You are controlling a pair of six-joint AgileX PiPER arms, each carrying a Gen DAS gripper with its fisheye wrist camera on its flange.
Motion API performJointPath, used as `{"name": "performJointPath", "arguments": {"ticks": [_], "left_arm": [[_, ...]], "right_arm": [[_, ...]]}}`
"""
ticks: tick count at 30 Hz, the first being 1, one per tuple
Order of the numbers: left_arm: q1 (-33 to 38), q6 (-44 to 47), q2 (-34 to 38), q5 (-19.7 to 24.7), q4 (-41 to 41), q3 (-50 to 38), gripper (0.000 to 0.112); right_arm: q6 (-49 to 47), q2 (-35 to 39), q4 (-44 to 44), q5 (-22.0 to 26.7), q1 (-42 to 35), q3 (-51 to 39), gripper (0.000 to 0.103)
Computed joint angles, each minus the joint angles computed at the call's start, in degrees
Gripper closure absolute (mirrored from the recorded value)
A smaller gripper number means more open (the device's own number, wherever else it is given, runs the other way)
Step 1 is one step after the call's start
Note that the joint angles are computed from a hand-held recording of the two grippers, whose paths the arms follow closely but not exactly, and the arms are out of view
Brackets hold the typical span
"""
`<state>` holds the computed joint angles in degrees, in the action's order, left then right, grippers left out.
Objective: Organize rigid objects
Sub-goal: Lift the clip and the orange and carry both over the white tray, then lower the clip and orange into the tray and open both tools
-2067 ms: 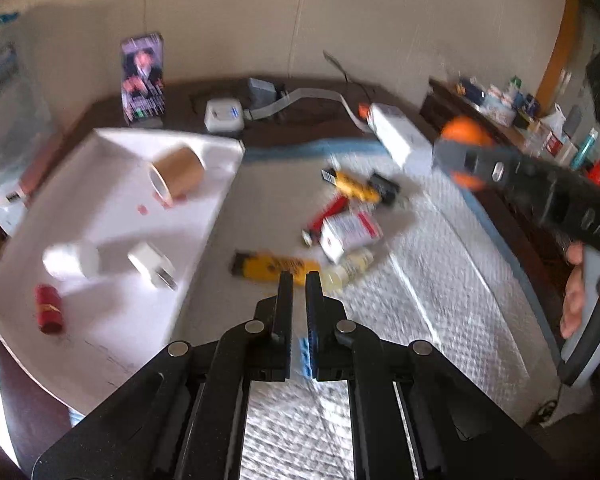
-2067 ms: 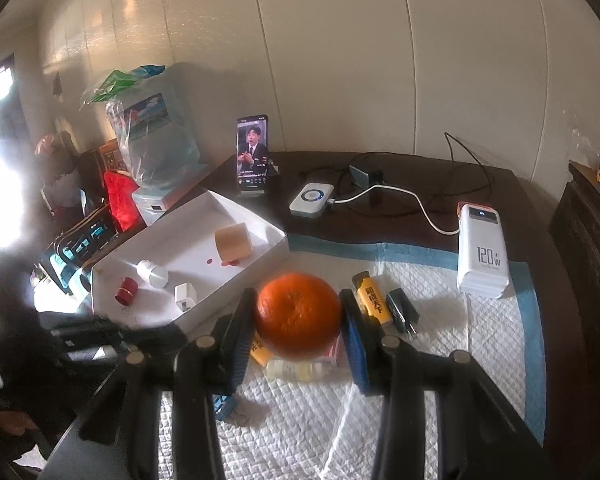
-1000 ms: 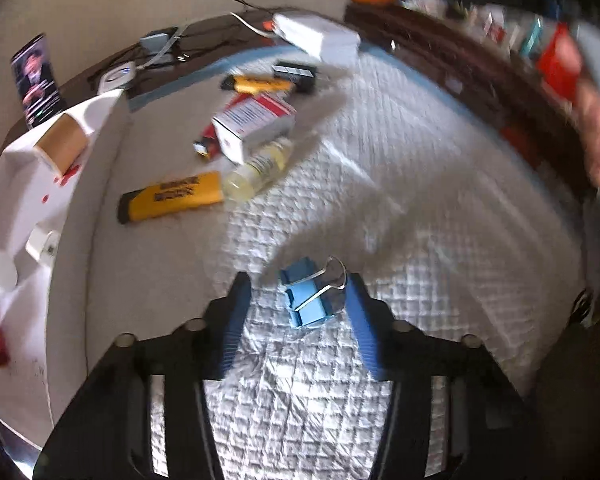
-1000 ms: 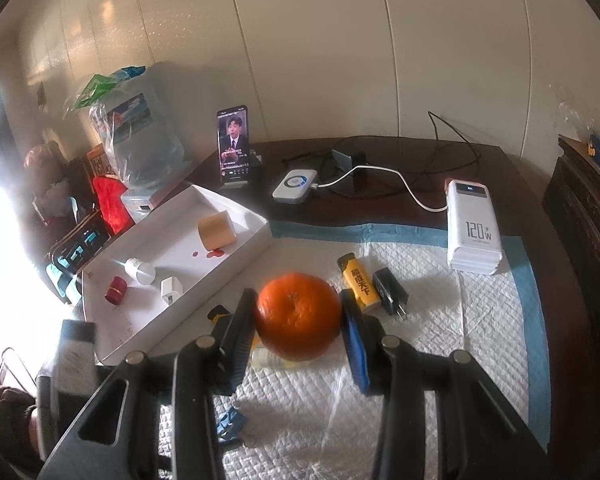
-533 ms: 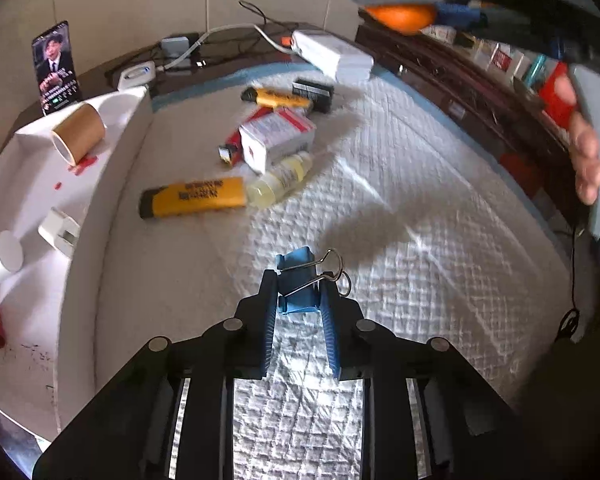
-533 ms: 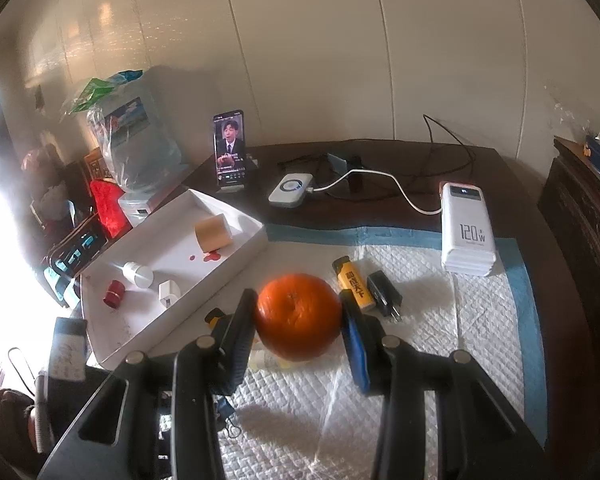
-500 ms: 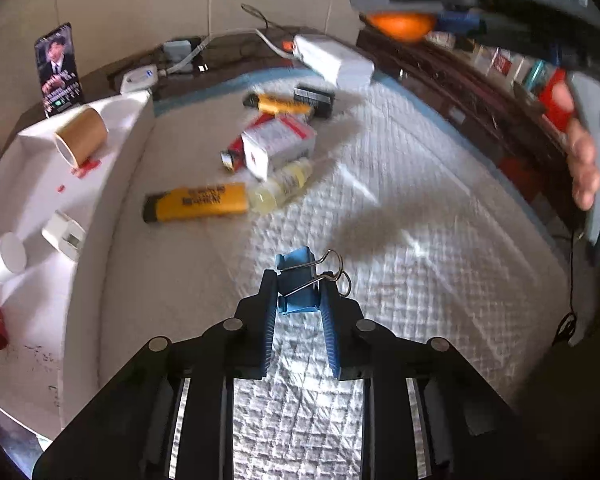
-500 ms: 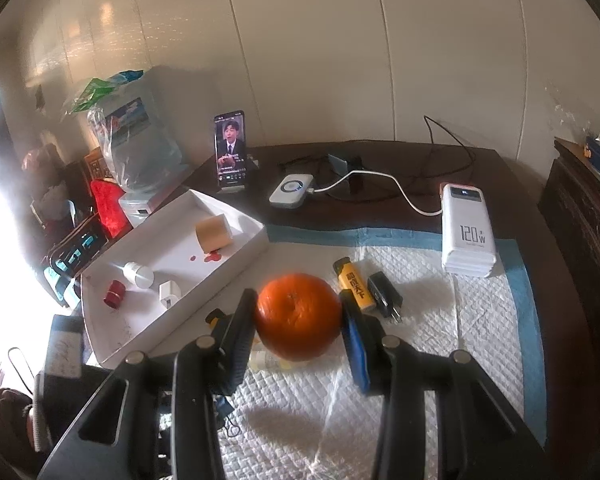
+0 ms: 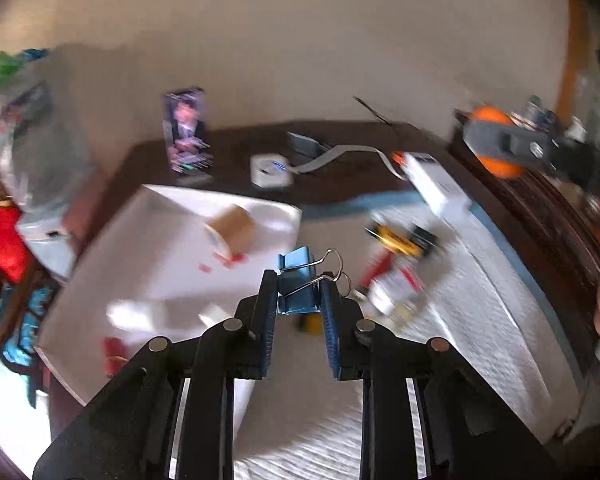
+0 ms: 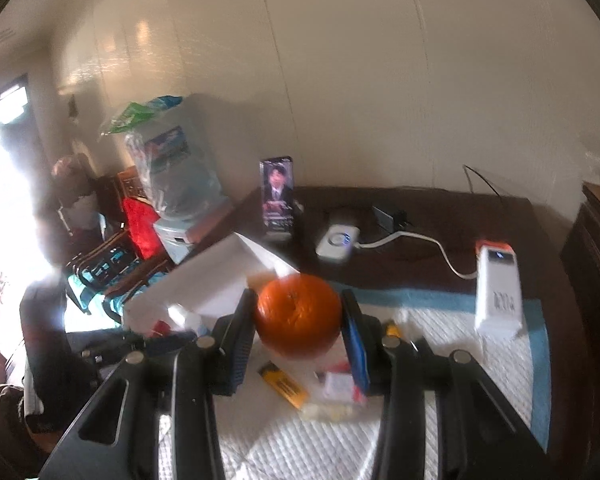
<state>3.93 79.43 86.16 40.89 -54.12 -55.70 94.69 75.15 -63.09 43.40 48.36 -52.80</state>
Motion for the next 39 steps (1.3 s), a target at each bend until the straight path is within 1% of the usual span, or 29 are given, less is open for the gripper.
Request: {"name": "performJointPath", "arguments": {"ticks": [2,6,10,13,16,17,20,24,27,30,33,35,37,39], "left_arm": [[0.52,-1.33,0.67,-1.50,0.20,-1.59,0.092],[2.33,-2.21,2.33,-2.50,0.16,-4.11,0.092],[2.83,-4.60,4.32,-4.46,1.36,-6.37,0.092],[2.89,-7.99,6.41,-6.17,3.71,-8.69,0.092],[2.55,-13.25,9.19,-7.97,7.63,-11.59,0.092],[2.23,-16.13,10.69,-8.67,9.87,-12.91,0.092],[1.90,-23.32,14.55,-8.70,15.54,-16.22,0.092],[1.63,-29.96,19.03,-8.91,20.83,-19.63,0.092],[1.45,-35.41,22.85,-7.40,24.32,-22.85,0.092],[1.40,-39.71,26.21,-6.61,27.03,-24.90,0.092],[1.35,-41.70,28.64,-6.26,28.72,-26.15,0.092],[0.84,-41.34,28.48,-8.45,29.18,-25.40,0.092],[0.79,-41.92,29.25,-7.68,29.50,-26.77,0.092],[0.96,-43.63,30.15,-6.46,29.91,-28.44,0.092]], "right_arm": [[-2.05,1.37,0.75,-1.26,-0.89,-2.11,0.063],[-6.25,4.07,2.46,-3.80,-2.66,-6.60,0.063],[-10.47,6.54,4.60,-6.16,-4.01,-10.76,0.063],[-15.15,9.29,8.11,-8.51,-5.72,-14.80,0.063],[-19.92,12.60,11.65,-9.86,-6.87,-18.70,0.062],[-21.93,13.80,13.65,-10.77,-7.52,-19.68,0.062],[-28.93,18.30,21.72,-13.16,-9.88,-22.46,0.062],[-38.84,25.13,35.25,-15.41,-14.01,-25.53,0.062],[-45.50,30.50,44.25,-14.78,-16.71,-28.02,0.062],[-49.54,34.44,50.47,-14.65,-18.39,-29.07,0.062],[-51.12,37.42,53.43,-14.79,-18.92,-30.15,0.062],[-51.05,39.38,53.73,-14.19,-18.77,-31.64,0.062],[-49.52,40.54,52.21,-13.53,-18.60,-32.77,0.062],[-48.18,41.05,51.10,-14.07,-18.38,-32.87,0.061]]}}
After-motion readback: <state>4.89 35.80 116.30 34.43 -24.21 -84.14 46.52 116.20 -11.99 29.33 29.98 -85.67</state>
